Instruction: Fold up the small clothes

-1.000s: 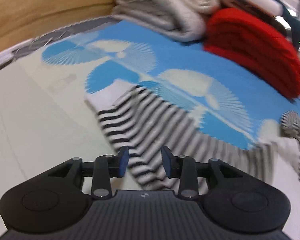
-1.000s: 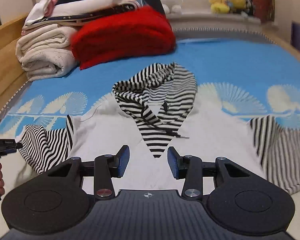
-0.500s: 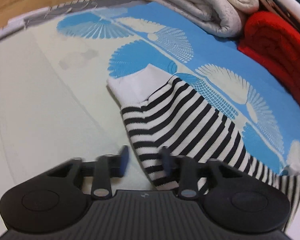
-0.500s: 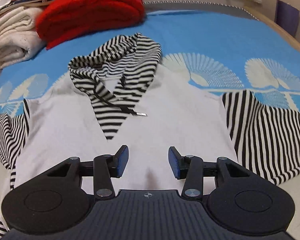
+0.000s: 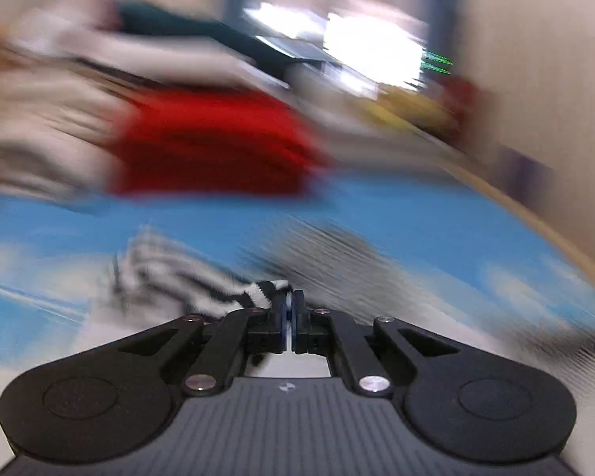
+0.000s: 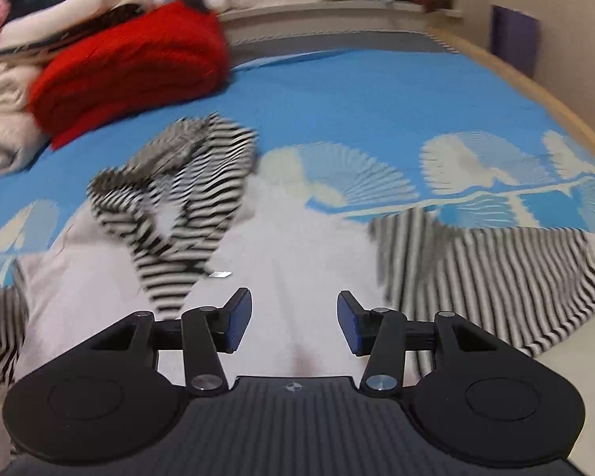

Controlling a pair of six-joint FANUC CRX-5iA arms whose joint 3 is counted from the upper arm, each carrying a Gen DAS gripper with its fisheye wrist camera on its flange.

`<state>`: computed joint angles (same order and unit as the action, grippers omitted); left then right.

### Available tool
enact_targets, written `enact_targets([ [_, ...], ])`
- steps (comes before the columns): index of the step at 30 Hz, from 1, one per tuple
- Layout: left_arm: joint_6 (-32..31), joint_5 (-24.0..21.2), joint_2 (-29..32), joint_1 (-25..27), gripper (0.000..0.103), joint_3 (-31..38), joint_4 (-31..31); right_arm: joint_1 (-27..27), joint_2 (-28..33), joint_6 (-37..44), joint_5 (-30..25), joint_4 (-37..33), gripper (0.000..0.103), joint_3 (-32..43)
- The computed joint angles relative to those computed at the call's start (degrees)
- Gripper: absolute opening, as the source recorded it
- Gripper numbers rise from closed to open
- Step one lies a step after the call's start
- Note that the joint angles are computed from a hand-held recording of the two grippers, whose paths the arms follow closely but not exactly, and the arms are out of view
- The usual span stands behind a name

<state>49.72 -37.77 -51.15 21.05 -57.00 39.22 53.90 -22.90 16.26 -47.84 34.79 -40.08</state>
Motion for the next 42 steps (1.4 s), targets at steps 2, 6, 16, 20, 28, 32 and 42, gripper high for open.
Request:
enact_targets([
  [2, -2.26, -7.85, 6.91, -6.48, 0.028, 2.37, 0.67, -1.2, -0.02, -1.63, -0.75, 0.07, 0.05, -0.15],
  [6, 8.37, -7.1, 11.15, -10.27, 0.03, 6.09, -10.62, -3.62, -0.03, -3.36, -1.25, -2.96, 0.05, -0.01],
  [16, 38.01, -11.79, 18.57, 6.77, 0.03, 15.82, -27.63, -3.69, 2.84, 5.79, 7.76, -15.25, 0.043, 1.78],
  [20, 38.41, -12.73, 18.55, 12.03, 0.03, 15.83, -25.48, 2.19, 4.75, 14.4, 14.41, -15.18, 0.041, 1.49],
  [28, 38.06, -12.65, 19.08, 13.37, 0.03, 16.22, -25.53, 10.44, 12.77, 23.99, 17.06, -10.36, 0.045, 3.01],
  [32, 37.46, -12.65, 19.72, 14.3, 0.03, 16.09, -23.98, 12.51, 15.32, 25.76, 13.88, -8.25, 0.046, 3.06],
  [42, 36.54, -12.92, 19.7, 15.09, 0.03, 16.13, -23.5, 9.86, 8.68, 19.12, 16.78, -2.72, 0.005, -0.76],
])
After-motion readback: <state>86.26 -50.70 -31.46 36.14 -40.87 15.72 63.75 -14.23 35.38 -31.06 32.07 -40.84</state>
